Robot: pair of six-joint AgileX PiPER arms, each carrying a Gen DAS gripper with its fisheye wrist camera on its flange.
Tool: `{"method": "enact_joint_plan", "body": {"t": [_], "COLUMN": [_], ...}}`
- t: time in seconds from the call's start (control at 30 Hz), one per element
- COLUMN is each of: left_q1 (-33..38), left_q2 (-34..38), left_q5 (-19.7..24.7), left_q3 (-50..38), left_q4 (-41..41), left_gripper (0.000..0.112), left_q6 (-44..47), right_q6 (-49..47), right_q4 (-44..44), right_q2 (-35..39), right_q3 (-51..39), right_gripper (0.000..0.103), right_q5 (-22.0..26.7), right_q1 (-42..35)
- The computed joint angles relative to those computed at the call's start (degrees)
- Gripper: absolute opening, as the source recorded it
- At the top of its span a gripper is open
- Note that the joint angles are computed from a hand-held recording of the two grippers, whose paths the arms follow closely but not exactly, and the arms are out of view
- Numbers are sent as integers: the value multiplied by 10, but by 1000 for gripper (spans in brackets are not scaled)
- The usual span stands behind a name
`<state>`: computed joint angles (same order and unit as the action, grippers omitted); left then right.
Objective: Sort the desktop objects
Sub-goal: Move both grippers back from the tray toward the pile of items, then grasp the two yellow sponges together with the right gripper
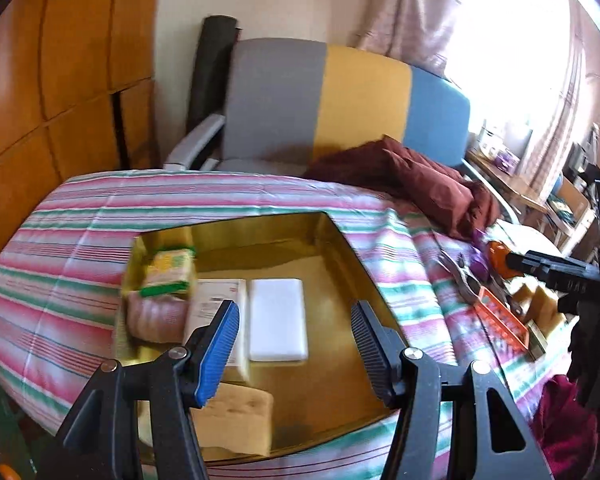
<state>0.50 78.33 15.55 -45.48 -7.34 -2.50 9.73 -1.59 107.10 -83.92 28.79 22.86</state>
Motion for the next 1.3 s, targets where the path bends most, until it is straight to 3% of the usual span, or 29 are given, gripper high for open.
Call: {"method": "enact_joint_plan", "body": {"t": [0.07,0.2,0.4,0.63,0.9,1.17,1.3], "left_q1": [-15,-53,-116,-177,-234,-256,-260], "left_q2": [8,35,83,137,179,209,220], "left_q5": [2,13,30,54,71,88,95], "left_q3": [-6,-28,-76,-135,-176,-208,-226], "left_q4": [-19,-41,-23,-13,7,7,-3], "left_gripper": [59,59,59,59,59,59,59], "left_q6": [17,34,12,8,2,7,16], "right_q6": [-25,-67,-112,-193,-106,-119,-154], "right_q4": [27,74,120,222,133,101,136], "right_q2": [-19,-53,-68,-40,-21,40,77], "right_q3": [19,50,68,50,33,-45,-79], "right_gripper": [79,60,52,52,52,53,61], "right_q5": [9,23,65,146,150,233,270], "right_q1": [-42,-128,-253,-338,-356,-371,-381]}}
